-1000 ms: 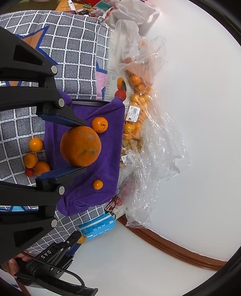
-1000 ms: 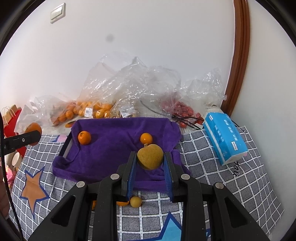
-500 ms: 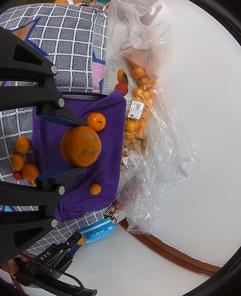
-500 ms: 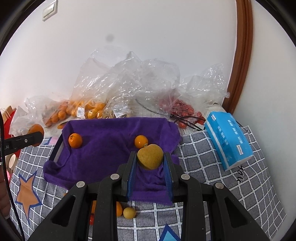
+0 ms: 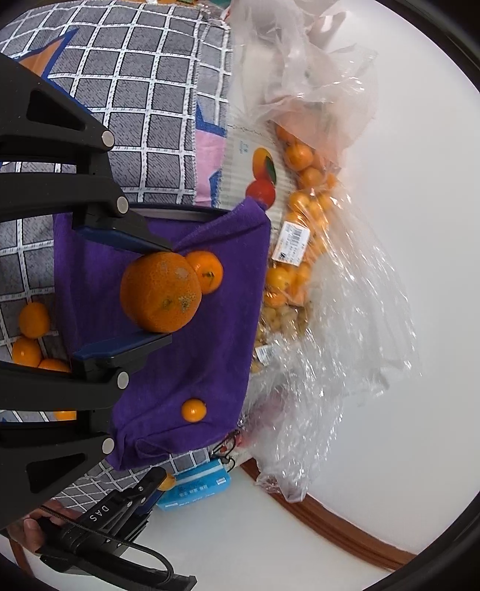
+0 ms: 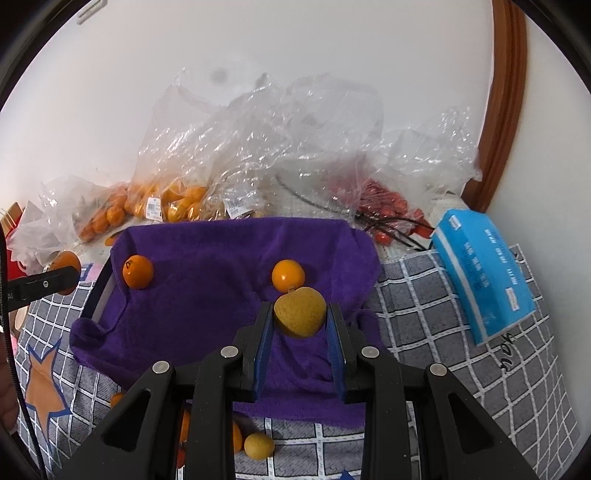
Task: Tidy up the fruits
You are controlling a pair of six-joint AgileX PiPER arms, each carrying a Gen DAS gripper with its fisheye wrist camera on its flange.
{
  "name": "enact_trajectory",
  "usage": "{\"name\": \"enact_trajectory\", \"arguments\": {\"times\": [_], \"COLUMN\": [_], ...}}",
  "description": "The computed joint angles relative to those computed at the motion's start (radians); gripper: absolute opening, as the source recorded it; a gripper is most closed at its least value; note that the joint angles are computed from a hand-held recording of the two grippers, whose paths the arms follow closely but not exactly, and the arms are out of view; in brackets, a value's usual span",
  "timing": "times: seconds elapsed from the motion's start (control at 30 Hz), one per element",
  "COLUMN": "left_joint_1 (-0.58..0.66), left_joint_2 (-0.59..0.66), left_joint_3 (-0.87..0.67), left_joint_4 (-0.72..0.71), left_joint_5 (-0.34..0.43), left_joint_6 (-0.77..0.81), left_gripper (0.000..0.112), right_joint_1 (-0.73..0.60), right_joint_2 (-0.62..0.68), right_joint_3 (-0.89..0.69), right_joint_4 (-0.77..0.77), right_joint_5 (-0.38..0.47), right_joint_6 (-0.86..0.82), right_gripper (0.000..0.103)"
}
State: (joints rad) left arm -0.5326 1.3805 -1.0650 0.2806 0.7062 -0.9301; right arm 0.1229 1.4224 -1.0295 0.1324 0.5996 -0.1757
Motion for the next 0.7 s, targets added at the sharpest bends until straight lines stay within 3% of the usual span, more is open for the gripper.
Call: {"name": "enact_trajectory", "arguments": {"times": [0.13,0.7], "left_joint_1": [0.045,0.081], "left_joint_2": [0.025,0.209], "left_joint_3": [0.025,-0.05], "left_joint_4": [-0.076,-0.145], "left_joint_5": [-0.042,-0.04], "left_joint_6": [0.061,0.152], "left_gripper": [0.04,0.04], "right_joint_1": [0.011,0.028], "right_joint_2": [0.041,0.226], "right_joint_3": [0.0,-0.041], "right_joint_4": [0.005,-0.029], "right_joint_5": [-0.02,-0.086], "right_joint_6": [-0.006,0.009], "right_gripper": [0.028,0.028]}}
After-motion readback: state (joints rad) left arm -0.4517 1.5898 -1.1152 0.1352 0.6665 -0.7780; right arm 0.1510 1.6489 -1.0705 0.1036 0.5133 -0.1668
